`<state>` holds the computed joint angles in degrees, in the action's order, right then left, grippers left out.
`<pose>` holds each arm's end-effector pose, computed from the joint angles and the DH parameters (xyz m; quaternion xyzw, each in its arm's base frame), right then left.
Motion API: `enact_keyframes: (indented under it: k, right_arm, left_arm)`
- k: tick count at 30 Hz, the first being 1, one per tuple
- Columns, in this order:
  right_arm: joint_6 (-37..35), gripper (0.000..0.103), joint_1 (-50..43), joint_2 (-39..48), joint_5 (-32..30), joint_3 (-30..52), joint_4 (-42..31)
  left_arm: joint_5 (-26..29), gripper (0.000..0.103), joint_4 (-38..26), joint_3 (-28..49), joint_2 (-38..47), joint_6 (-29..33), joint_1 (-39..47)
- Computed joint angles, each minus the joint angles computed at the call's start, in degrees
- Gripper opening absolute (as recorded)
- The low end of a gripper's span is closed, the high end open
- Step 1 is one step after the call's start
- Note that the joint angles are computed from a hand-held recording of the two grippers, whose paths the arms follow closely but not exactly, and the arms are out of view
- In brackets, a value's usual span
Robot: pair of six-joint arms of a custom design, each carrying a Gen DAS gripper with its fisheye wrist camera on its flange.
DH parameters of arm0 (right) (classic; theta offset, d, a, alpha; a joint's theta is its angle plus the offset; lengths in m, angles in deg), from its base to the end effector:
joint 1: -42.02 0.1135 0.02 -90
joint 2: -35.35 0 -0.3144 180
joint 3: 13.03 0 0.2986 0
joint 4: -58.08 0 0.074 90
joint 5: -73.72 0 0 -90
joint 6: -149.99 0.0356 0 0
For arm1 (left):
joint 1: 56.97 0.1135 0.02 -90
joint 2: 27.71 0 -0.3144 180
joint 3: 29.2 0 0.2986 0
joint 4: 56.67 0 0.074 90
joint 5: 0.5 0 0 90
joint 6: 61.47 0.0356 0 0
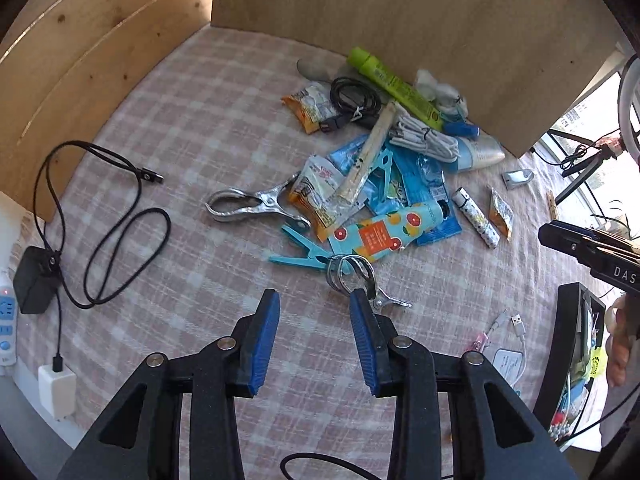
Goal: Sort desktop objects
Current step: 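Move both open tools back over the remaining items on the tablecloth, then grasp the metal ring with the left tool while the right grasps the printed lighter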
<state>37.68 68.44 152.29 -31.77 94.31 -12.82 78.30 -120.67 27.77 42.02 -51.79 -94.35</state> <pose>0.4209 0.2197 0.2372 -0.4175 0.8949 0.1372 0.0772 0.1848 -0.1325 0.2365 -0.3723 0.9159 -0.0480 0.1423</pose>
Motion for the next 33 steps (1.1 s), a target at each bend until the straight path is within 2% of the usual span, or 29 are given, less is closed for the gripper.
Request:
enact_keyframes:
  k: [9,12,14,17,21,26,27,31,33]
  right_arm:
    - [0.7,0.04,1.5,8.4,1.3,5.2,0.8]
    - [1.4,0.04,1.7,10.1,1.2,6.1,0.7]
    - [1.4,0.04,1.9,10.6,1.4,6.3,0.8]
    - [1.7,0.04,2.6,11.3,2.6,6.5,1.4]
    - [1.9,0.04,3.2,11.9,3.2,6.8,1.5]
    - [2.5,0.039,3.4,12.7,3.8,7.4,1.4]
    - [2.6,0.039,3.5,12.6,4.0,7.1,1.7]
    - [3.5,0.025,3.1,11.0,3.4,4.5,3.0]
    - [3.6,0.023,2.7,9.7,2.5,2.4,3.7]
  left_arm:
    - [5.5,0.032,9.8,-4.2,3.4,0.7,4.3]
    - [5.4,0.029,9.6,-4.5,3.5,0.0,4.8]
    - [6.8,0.029,11.4,-5.5,2.2,0.3,5.5]
    - [5.9,0.029,9.8,-4.2,4.0,1.6,5.6]
    - [7.0,0.029,11.7,-4.9,4.8,2.3,6.5]
    - [7.0,0.019,12.5,-3.9,8.0,3.9,5.7]
    - [6.6,0.018,12.2,-3.4,8.8,4.5,5.4]
    - [5.2,0.018,11.7,-2.6,9.6,6.0,4.6]
    - [4.7,0.012,11.3,-2.4,9.7,6.2,4.1]
